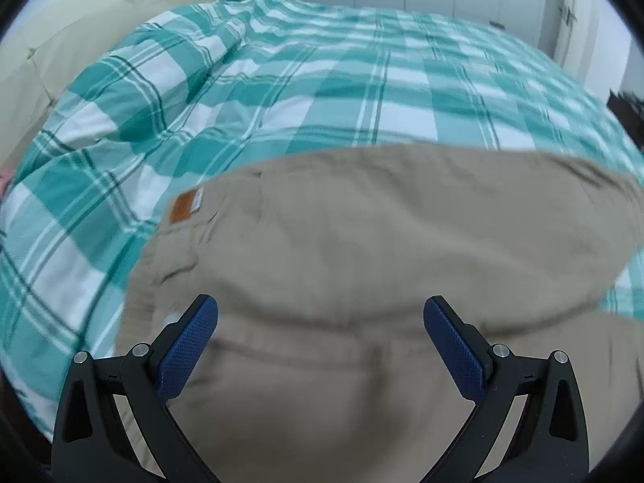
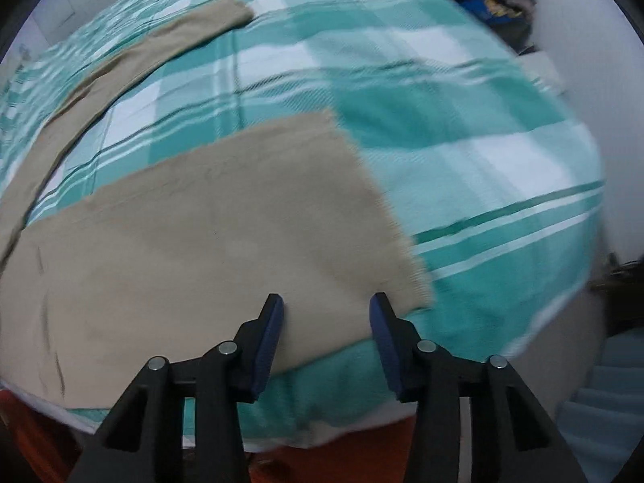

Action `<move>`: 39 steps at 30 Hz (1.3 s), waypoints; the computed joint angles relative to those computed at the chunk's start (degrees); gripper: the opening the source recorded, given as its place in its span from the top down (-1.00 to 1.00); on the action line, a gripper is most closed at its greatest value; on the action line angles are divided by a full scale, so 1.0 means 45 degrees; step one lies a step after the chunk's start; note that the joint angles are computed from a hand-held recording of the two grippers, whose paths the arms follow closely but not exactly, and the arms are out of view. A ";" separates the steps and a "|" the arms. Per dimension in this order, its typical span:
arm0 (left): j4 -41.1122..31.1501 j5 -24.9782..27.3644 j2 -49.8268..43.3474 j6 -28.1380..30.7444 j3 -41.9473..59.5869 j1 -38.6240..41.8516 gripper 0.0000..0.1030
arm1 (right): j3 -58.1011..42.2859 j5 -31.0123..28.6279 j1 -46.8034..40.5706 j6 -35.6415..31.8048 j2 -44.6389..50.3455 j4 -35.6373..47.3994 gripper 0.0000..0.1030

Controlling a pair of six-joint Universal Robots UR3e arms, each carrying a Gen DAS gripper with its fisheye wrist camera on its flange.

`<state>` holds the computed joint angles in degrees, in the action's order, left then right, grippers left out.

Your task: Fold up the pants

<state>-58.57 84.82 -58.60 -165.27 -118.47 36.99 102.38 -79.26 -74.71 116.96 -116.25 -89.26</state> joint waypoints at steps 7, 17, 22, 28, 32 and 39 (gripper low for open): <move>0.3941 0.0874 -0.2595 -0.0401 -0.1921 -0.1098 -0.99 | -0.3036 0.1582 0.0104 0.1692 0.2061 0.2033 -0.71; 0.7136 0.0668 -0.2557 -0.0537 -0.4118 -0.1083 -0.99 | -0.7665 0.6779 0.5568 0.7550 0.8527 0.2166 -0.71; 0.7755 0.0408 -0.2470 -0.0453 -0.4603 -0.0822 -0.99 | -0.9413 0.5132 0.8623 1.3832 1.3114 -0.4605 -0.48; 0.8496 0.0439 -0.2856 -0.0600 -0.4834 -0.0903 -0.99 | -1.1773 0.5134 0.9276 1.7232 1.5996 -0.7667 0.32; 0.8555 0.0480 -0.2890 -0.0626 -0.4845 -0.0938 -0.99 | -1.2788 0.5233 0.9723 1.5782 1.5922 -0.6999 0.89; 0.8536 0.0694 -0.3075 -0.0665 -0.4681 -0.1082 -0.99 | -0.9690 0.8879 0.8271 -0.0356 0.8526 0.4647 0.92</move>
<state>-20.16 87.94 -72.44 -168.26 -139.53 32.12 58.77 -39.31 -37.49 115.36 -77.88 -68.35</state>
